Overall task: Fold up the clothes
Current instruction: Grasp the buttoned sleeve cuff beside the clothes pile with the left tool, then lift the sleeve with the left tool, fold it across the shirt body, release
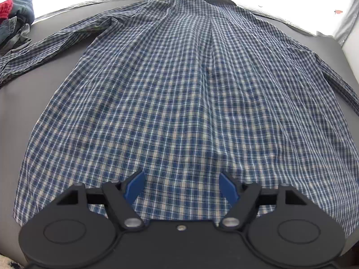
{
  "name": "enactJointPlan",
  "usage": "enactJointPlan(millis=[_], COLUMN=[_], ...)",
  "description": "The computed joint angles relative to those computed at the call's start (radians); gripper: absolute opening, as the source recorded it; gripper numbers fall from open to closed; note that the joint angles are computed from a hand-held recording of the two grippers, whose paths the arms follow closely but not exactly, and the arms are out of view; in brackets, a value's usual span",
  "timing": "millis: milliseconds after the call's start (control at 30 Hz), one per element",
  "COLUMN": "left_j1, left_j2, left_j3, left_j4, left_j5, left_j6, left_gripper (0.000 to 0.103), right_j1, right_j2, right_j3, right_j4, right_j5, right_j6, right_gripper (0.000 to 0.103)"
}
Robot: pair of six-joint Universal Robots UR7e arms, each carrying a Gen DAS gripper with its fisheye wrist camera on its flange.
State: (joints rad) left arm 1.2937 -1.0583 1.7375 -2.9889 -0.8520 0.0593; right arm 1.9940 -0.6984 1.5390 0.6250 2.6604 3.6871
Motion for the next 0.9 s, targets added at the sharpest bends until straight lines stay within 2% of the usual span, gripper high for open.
enactJointPlan(millis=[100, 133, 167, 200, 333, 433, 600, 667, 800, 900], left_j1=[0.026, 0.020, 0.013, 0.010, -0.022, -0.087, -0.260, -0.347, -0.463, -0.540], left_j2=[0.040, 0.054, 0.064, 0.065, 0.039, 0.006, -0.015, -0.014, 0.049, 0.142], left_j3=[-0.061, -0.061, -0.065, -0.071, -0.042, 0.003, 0.081, 0.132, 0.182, 0.195], left_j4=[0.050, 0.012, 0.000, 0.015, -0.042, -0.149, -0.269, -0.303, -0.243, -0.179], left_j5=[-0.042, -0.016, 0.012, 0.010, 0.016, -0.017, -0.142, -0.197, -0.358, -0.388], left_j6=[-0.103, -0.107, -0.108, -0.117, -0.169, -0.173, -0.038, -0.032, -0.142, -0.211], left_gripper=[0.065, 0.052, 0.013, 0.006, 0.005, 0.005, 0.005, 0.005, 0.005, 0.007], right_j1=[-0.016, -0.018, -0.018, -0.017, -0.018, -0.022, -0.053, -0.070, -0.105, -0.145], right_j2=[-0.024, -0.026, -0.025, -0.023, -0.043, -0.072, -0.203, -0.280, -0.454, -0.587], right_j3=[0.015, 0.018, 0.018, 0.018, 0.039, 0.062, 0.153, 0.203, 0.322, 0.412], right_j4=[-0.009, -0.016, -0.020, -0.021, -0.033, -0.060, -0.187, -0.241, -0.349, -0.404], right_j5=[-0.041, -0.044, -0.042, -0.040, -0.063, -0.065, -0.076, -0.069, -0.064, -0.058], right_j6=[0.065, 0.059, 0.038, 0.028, 0.006, -0.043, -0.174, -0.221, -0.281, -0.303], right_gripper=[0.078, 0.078, 0.078, 0.078, 0.078, 0.075, 0.075, 0.075, 0.075, 0.075])
